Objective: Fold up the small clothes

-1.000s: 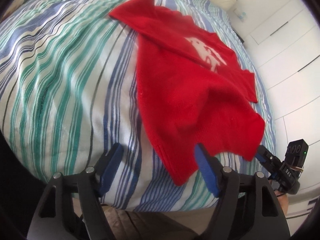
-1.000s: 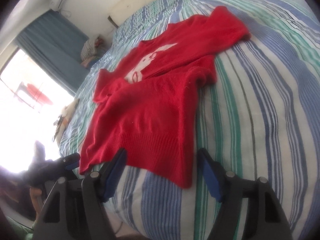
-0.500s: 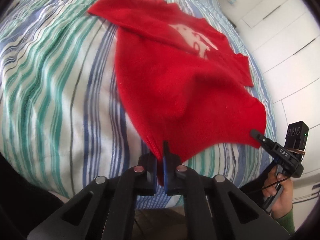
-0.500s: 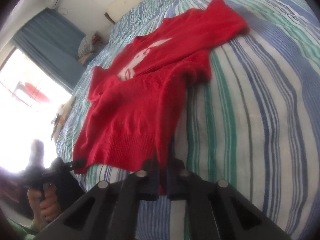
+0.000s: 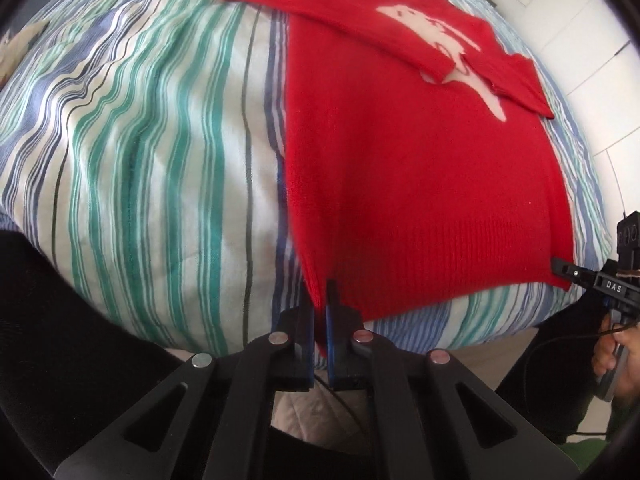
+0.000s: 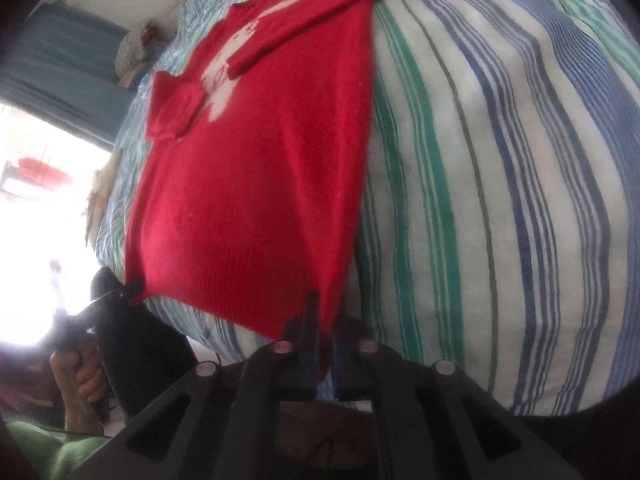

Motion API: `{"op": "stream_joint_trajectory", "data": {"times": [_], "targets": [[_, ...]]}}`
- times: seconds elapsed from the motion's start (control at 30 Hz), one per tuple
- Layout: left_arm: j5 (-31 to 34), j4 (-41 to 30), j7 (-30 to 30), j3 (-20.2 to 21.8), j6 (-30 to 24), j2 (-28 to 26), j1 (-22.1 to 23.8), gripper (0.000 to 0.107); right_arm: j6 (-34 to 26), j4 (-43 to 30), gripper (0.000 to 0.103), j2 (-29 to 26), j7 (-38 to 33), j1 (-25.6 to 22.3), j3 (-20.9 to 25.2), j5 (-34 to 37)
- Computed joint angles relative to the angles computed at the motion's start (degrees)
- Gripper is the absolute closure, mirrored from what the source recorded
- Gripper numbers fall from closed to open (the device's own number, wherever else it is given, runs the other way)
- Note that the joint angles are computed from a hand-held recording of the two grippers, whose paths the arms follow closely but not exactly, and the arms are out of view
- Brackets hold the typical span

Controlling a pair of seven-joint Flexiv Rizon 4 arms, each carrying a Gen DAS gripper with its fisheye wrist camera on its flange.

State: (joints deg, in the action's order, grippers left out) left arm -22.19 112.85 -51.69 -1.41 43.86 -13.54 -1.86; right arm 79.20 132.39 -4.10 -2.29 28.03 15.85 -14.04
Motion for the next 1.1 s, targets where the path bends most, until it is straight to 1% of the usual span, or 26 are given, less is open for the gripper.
{"op": "stream_joint_trajectory", "data": {"times": [0.13, 0.2, 0.23, 0.3, 0.33, 0.37, 0.4, 0.43, 0.47, 0.5, 0.53, 0.6, 0.63, 0.67, 0.7, 0.73, 0.77, 0.8, 0.83, 0.87, 0.9, 0.93, 0.97, 1.03, 1.07, 1.1], "targets": [[3.82, 0.01, -3.0, 0.48, 2.58, -1.46, -1.11, 0.105, -1.16, 0.21, 0.1, -0.28, 3.04, 0.42, -1.05, -4.31], [4.96, 0.29, -4.35, 0.72, 3.25, -1.42, -1.22, 0.104, 0.83, 1.32, 0.1, -1.16, 7.93, 0.89, -2.57, -9.31], [5.46, 0.16, -5.27, 0.79, 3.25, -1.33, -1.31, 0.101, 1.62, 1.85, 0.1, -1.3, 10.45, 1.11, -3.41, -11.88], [6.52, -0.14, -6.1, 0.81, 2.83, -0.95, -1.38, 0.098, 0.07, 1.53, 0.1, -0.85, 11.88, 1.11, -3.38, -13.66], [7.38, -0.35, -6.73, 0.79, 2.46, -0.73, -1.67, 0.087, -1.43, 0.96, 0.095, -0.51, 11.08, 0.99, -2.79, -13.35], [8.05, -0.44, -6.84, 0.97, 1.75, -0.25, -1.6, 0.078, -3.06, 0.53, 0.091, 0.24, 9.03, 0.75, -1.74, -11.53], [8.57, -0.4, -6.87, 1.19, 1.08, 0.39, -1.45, 0.052, -5.26, -0.45, 0.078, 0.9, 5.28, 0.52, -0.31, -7.67], [9.42, -0.25, -7.31, 1.54, 0.72, 1.18, -1.41, 0.03, -7.84, -1.6, 0.06, 1.83, 0.28, 0.32, 1.05, -2.74], [10.07, 0.19, -7.28, 1.98, 0.99, 2.24, -1.16, 0.027, -11.41, -2.65, 0.051, 3.43, -4.59, 0.23, 1.97, 1.52], [10.52, 0.69, -6.86, 2.36, 1.5, 3.42, -0.81, 0.028, -17.12, -3.75, 0.044, 5.72, -8.18, 0.25, 2.3, 3.5], [11.11, 0.93, -6.74, 2.78, 2.05, 4.54, -0.47, 0.028, -24.64, -4.84, 0.044, 8.36, -10.11, 0.2, 2.32, 2.62], [9.81, 1.88, -6.31, 3.21, 5.07, 6.67, 0.34, 0.028, -42.49, -8.63, 0.044, 11.89, -12.99, -0.14, 2.6, -3.92], [8.16, 2.09, -5.92, 3.12, 6.47, 7.36, 0.68, 0.028, -50.92, -11.03, 0.042, 12.17, -14.57, 0.26, 2.24, -8.75], [5.85, 2.16, -5.42, 2.81, 7.49, 7.81, 0.9, 0.028, -56.44, -13.16, 0.042, 11.39, -16.5, -0.94, 2.93, -13.96], [2.07, 2.29, -3.79, 2.3, 8.81, 7.77, 1.19, 0.027, -58.24, -14.76, 0.041, 10.18, -18.64, -2.58, 3.65, -18.55], [-1.85, 2.72, -2.22, 1.59, 10.43, 7.83, 1.11, 0.025, -56.3, -15.73, 0.041, 8.87, -21.05, -2.78, 2.5, -22.2], [-3.67, 2.71, -2.12, 1.16, 11.55, 7.71, 0.79, 0.024, -50.63, -16.06, 0.041, 7.38, -23.69, -2.13, -0.09, -24.8], [-4.05, 2.16, -2.86, 0.98, 11.8, 7.34, 0.53, 0.024, -42.64, -16.35, 0.041, 5.21, -26.74, -3.09, -1.53, -25.89], [-5.25, 1.84, -2.71, 0.69, 11.79, 7.08, 0.38, 0.024, -35.1, -17.53, 0.042, 1.99, -30.08, -3.83, -2.87, -25.26], [-6.88, 2.01, -2.36, 0.32, 11.97, 7.09, 0.12, 0.024, -28.93, -19.38, 0.042, -1.9, -33.13, -4.31, -3.84, -23.82], [-8.15, 2.18, -2.23, 0.11, 11.95, 7.2, -0.12, 0.024, -24.67, -21.43, 0.042, -5.72, -35.73, -4.54, -4.58, -22.46], [-9.37, 2.58, -1.73, 0.0, 11.92, 7.44, -0.31, 0.024, -22.01, -23.84, 0.042, -9.62, -37.65, -4.31, -5.33, -21.81], [-9.93, 2.98, -1.71, -0.08, 12.29, 7.41, -0.64, 0.024, -20.63, -26.47, 0.042, -13.41, -39.57, -3.78, -6.08, -21.4], [-7.4, 1.89, -4.58, 0.2, 12.23, 6.18, -1.08, 0.024, -21.35, -30.85, 0.042, -19.41, -42.8, -2.6, -7.77, -20.52], [-5.87, 1.46, -5.72, 0.62, 11.46, 5.89, -0.93, 0.024, -21.31, -32.21, 0.042, -21.39, -43.69, -2.56, -8.38, -19.24], [-4.68, 1.39, -6.47, 1.07, 10.79, 5.8, -0.64, 0.024, -18.75, -31.69, 0.046, -21.82, -43.6, -3.36, -8.6, -17.22]]}}
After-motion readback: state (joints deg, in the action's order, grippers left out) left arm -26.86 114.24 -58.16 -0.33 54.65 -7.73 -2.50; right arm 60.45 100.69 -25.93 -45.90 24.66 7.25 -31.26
